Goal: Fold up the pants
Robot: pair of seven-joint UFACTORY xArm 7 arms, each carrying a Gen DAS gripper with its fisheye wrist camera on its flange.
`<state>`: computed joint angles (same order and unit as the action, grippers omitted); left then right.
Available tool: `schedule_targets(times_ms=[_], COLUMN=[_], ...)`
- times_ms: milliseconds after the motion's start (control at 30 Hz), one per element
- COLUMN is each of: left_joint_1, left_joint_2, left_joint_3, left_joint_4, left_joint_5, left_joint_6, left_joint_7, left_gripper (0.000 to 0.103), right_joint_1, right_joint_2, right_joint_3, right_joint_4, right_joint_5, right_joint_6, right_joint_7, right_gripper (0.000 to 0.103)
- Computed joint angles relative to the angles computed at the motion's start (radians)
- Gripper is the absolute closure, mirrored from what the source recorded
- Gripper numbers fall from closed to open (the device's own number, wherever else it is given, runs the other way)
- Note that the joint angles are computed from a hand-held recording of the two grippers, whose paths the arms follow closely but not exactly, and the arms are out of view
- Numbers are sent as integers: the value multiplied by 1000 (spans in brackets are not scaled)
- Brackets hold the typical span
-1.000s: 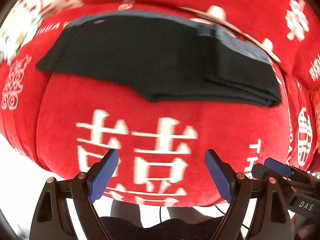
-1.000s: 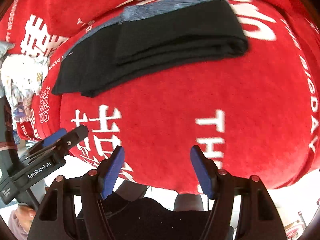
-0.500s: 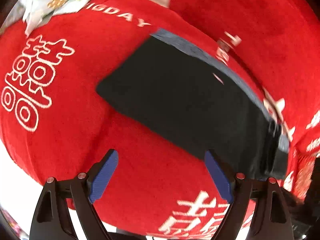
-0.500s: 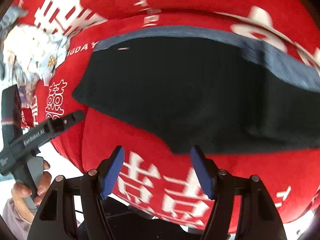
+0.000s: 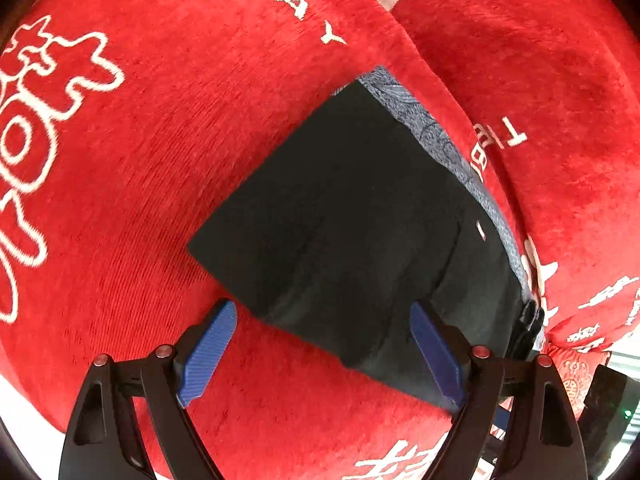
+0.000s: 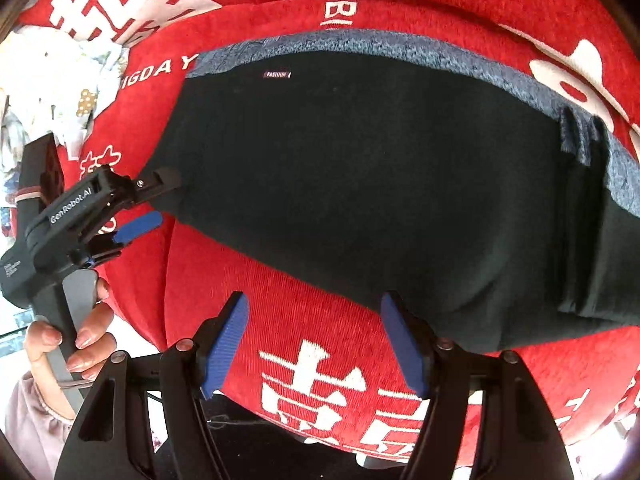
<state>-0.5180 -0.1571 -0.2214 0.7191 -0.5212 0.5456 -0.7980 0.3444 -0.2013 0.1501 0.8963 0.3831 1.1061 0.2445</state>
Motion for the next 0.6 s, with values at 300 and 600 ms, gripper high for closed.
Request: schedule_targets(times_ms=[300,600], left_joint_1=[-34,-92], left_joint_2=[31,57], left_joint_3=[18,24], left_joint_4=[-30,-37], left_joint_5=[-287,-667], left_joint_6=[-146,-285], left_joint_7=[220,522], left_gripper=[14,14], right_joint_1=[5,6], right_joint_2=[95,111], right_joint_3=[12,14], right_joint_4=[73,46], right_joint_5=[-4,8], right_joint_6=[-19,-38], right_joint_7=[-1,-3], right_gripper=[31,31])
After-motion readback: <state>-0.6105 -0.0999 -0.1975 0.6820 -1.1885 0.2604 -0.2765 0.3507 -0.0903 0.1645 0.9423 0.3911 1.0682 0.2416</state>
